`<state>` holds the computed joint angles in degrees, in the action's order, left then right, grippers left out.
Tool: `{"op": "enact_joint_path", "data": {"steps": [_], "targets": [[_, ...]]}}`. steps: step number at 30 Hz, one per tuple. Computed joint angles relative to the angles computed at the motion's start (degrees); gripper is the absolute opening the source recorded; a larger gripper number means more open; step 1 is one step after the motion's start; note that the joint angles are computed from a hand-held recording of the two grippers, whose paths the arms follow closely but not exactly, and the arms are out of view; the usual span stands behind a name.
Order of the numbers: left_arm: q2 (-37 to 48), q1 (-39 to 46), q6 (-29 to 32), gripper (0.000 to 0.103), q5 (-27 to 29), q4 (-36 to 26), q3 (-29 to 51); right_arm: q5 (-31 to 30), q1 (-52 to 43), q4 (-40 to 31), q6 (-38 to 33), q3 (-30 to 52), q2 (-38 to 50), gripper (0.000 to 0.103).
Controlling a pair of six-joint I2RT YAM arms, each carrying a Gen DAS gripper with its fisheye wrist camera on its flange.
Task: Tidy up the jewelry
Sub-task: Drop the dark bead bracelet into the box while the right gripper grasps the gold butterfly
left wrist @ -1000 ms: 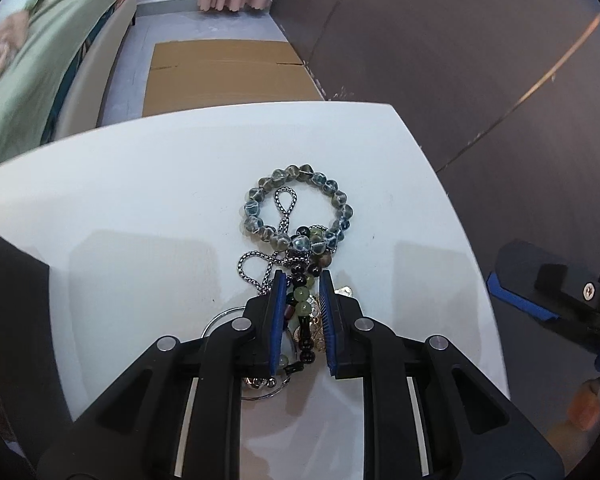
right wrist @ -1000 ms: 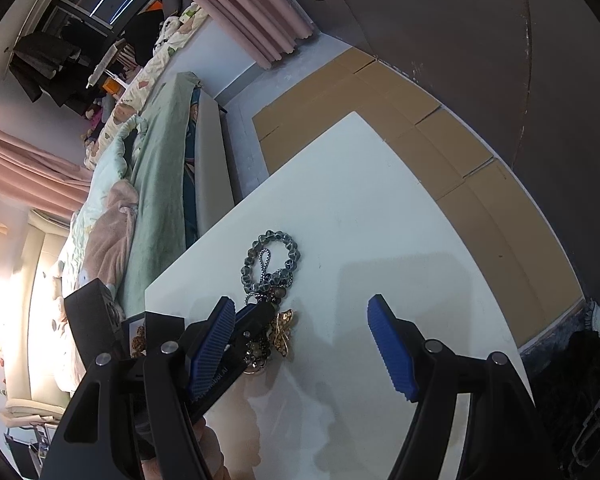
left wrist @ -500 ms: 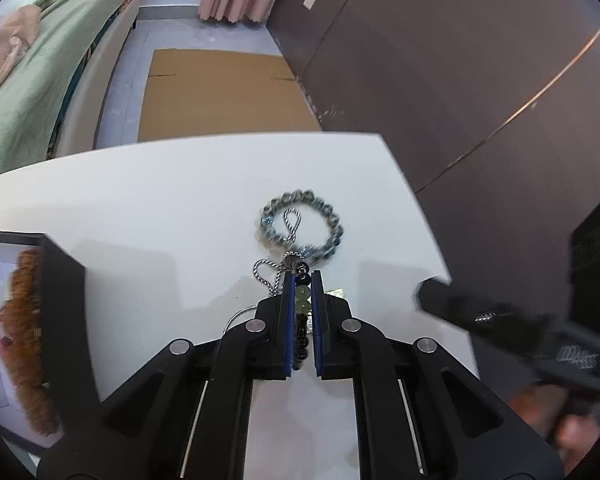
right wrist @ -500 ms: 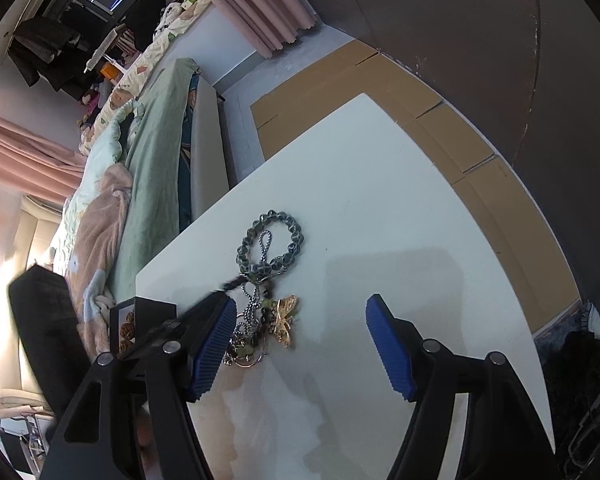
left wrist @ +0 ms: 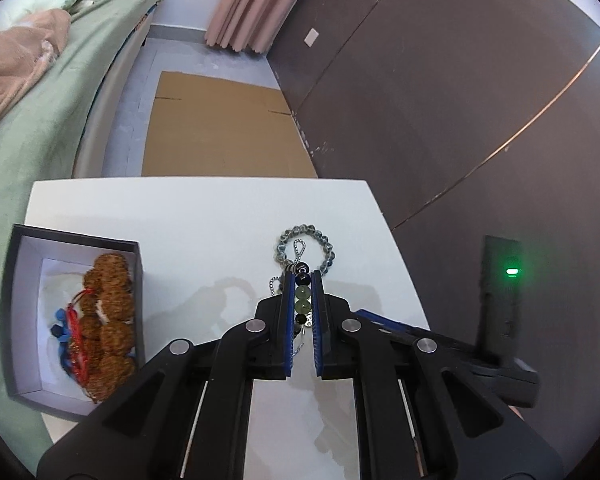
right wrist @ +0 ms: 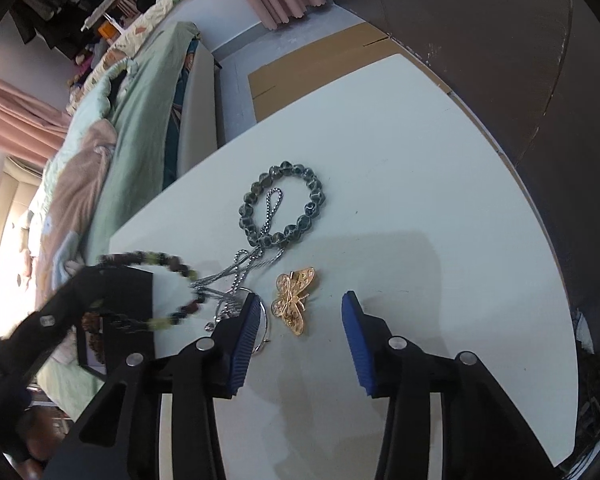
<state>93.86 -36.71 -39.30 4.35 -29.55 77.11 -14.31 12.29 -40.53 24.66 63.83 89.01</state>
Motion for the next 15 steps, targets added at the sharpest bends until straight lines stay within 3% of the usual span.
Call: {"op": "enact_joint_path", "data": {"steps": [7, 12, 15], "targets": [[-5.0, 1.1, 0.5, 0.008, 0.3, 0.3, -2.1, 5.5, 4.1, 0.4, 0.9, 1.9, 3.2, 0.037], [-9.0, 1.5, 0.8, 0.008, -0.5, -0.2, -2.9, 13.3, 8.3, -0.9, -0.6, 3.3, 4.0, 0.017], [-11.1, 1.4, 1.1, 0.008, -1.4, -0.7, -2.8, 13.5, 8.5, -1.3, -1.9, 3.8, 4.1, 0.016]]}}
